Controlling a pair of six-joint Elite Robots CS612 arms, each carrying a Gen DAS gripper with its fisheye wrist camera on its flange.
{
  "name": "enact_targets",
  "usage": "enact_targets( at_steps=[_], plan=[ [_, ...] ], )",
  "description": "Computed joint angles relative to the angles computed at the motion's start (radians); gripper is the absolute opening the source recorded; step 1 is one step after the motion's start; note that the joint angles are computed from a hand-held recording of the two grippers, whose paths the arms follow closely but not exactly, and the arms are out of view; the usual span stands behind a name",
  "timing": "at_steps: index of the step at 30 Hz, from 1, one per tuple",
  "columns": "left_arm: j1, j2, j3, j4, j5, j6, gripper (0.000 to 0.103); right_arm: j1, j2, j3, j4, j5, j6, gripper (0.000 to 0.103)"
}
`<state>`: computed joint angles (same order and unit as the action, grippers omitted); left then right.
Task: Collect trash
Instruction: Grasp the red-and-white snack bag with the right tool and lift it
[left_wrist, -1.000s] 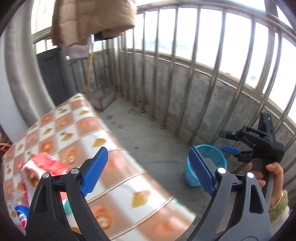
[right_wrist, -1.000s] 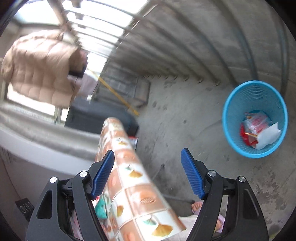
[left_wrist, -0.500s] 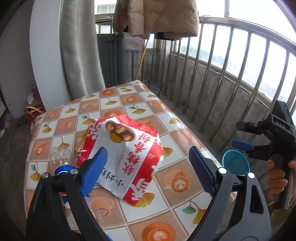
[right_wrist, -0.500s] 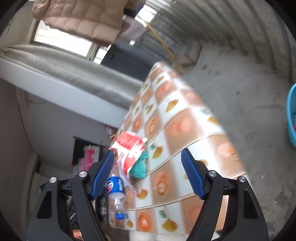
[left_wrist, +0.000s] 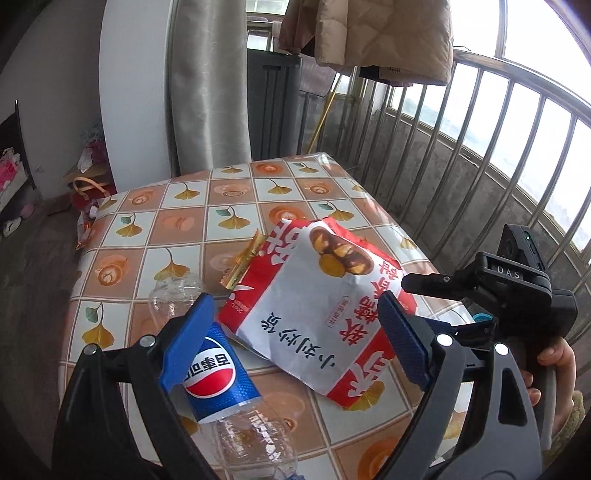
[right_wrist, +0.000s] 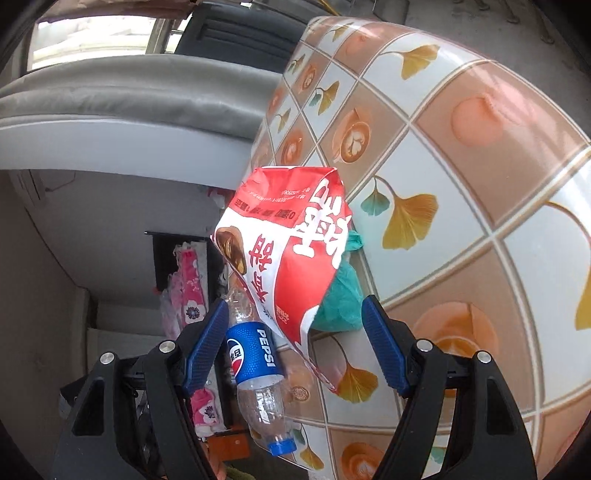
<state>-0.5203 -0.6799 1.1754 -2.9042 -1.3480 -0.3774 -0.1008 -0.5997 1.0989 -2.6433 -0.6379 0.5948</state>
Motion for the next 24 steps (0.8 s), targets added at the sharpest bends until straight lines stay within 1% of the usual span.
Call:
enact_targets(
  at_steps=[1,3,5,6,8,11,12,14,15,18,22,24],
  plan=[
    [0.003,0.001,0.000,0.001,0.000,-0.006,0.085,0.003,0.004,-0.008,0.003,-0.010,0.006,0.073],
    [0.010,0.002,0.000,-0.003,-0.010,-0.017,0.085,0.008,0.008,-0.017,0.002,-0.023,0.006,0.069],
    [0.015,0.004,0.000,-0.005,-0.019,-0.024,0.085,0.012,0.011,-0.025,0.012,-0.035,0.004,0.061],
    [0.018,0.006,-0.001,-0.003,-0.023,-0.025,0.085,0.011,0.013,-0.028,0.019,-0.034,0.002,0.059],
    [0.022,0.008,-0.001,0.001,-0.030,-0.029,0.085,0.012,0.015,-0.032,0.025,-0.037,0.002,0.049],
    [0.026,0.010,-0.003,0.005,-0.043,-0.033,0.085,0.013,0.017,-0.032,0.006,-0.040,0.014,0.040],
    [0.028,0.011,-0.003,0.005,-0.046,-0.033,0.085,0.013,0.019,-0.033,-0.001,-0.038,0.020,0.039],
    [0.031,0.013,-0.004,0.003,-0.052,-0.035,0.085,0.012,0.024,-0.036,-0.022,-0.029,0.035,0.032],
    [0.032,0.013,-0.005,0.004,-0.052,-0.037,0.085,0.011,0.026,-0.036,-0.031,-0.021,0.042,0.031],
    [0.035,0.012,-0.003,0.001,-0.055,-0.046,0.085,0.009,0.032,-0.042,-0.062,0.005,0.062,0.023],
    [0.037,0.010,0.001,0.000,-0.051,-0.053,0.085,0.005,0.059,-0.064,-0.146,0.075,0.129,0.013],
    [0.037,0.009,0.003,0.001,-0.050,-0.054,0.085,0.004,0.079,-0.081,-0.206,0.116,0.179,0.009]
  ],
)
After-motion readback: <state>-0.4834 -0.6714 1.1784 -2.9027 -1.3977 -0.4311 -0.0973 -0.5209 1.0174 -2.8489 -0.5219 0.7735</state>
